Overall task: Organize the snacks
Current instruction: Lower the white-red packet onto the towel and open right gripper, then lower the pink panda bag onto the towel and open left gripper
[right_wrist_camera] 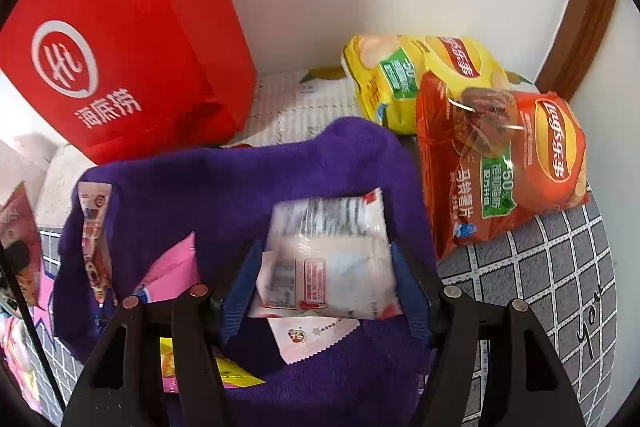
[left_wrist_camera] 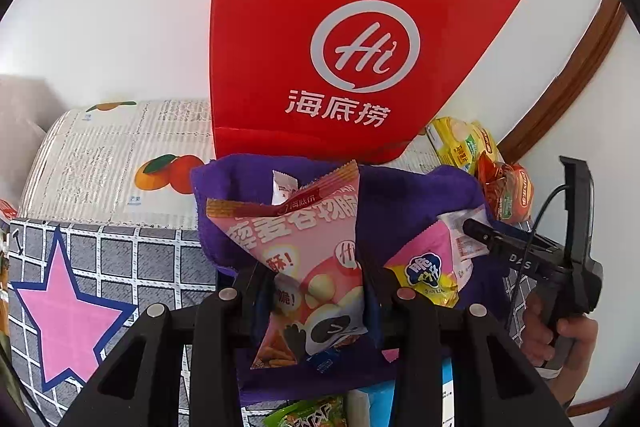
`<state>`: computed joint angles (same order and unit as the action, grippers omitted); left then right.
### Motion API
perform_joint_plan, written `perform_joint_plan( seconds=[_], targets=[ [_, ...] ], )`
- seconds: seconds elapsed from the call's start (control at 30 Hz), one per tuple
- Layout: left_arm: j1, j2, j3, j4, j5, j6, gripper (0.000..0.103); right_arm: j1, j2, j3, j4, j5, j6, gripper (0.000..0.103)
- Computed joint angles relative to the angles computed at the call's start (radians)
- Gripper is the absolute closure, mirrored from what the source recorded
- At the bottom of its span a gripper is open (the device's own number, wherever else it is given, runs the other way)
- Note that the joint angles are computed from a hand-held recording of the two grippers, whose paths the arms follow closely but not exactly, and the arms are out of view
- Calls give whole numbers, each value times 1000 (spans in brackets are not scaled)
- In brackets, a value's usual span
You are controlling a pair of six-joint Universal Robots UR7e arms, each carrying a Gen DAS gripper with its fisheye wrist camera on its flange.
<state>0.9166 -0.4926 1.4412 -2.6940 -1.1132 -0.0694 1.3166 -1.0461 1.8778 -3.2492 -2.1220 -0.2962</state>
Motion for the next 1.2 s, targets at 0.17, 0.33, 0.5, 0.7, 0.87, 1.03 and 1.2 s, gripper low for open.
perform_joint_plan(
  seconds=[0.17, 0.33, 0.5, 0.7, 0.87, 1.03, 1.2],
  targets=[
    [1, 7, -7, 14, -2, -3, 68, 14, -21, 24, -32, 41, -31, 33],
    [0, 18, -20, 42, 2, -4, 68, 30, -44, 48, -56, 57, -50, 33],
    [2, 41, -47, 94, 6, -23, 68, 52, -60, 75, -114, 46, -93, 33],
    [3, 66, -74, 153, 4, -46, 68, 68, -91, 107, -148, 70, -119, 33],
    [4, 66, -74, 154, -14, -46, 68, 78, -82, 109, -184, 31, -144, 33],
    [9, 63, -72, 131, -66, -27, 67, 75, -92, 110, -144, 53, -131, 33],
    [20, 57, -80, 138, -122, -36, 50, 71, -116, 127, -121, 111, -119, 33]
  ],
)
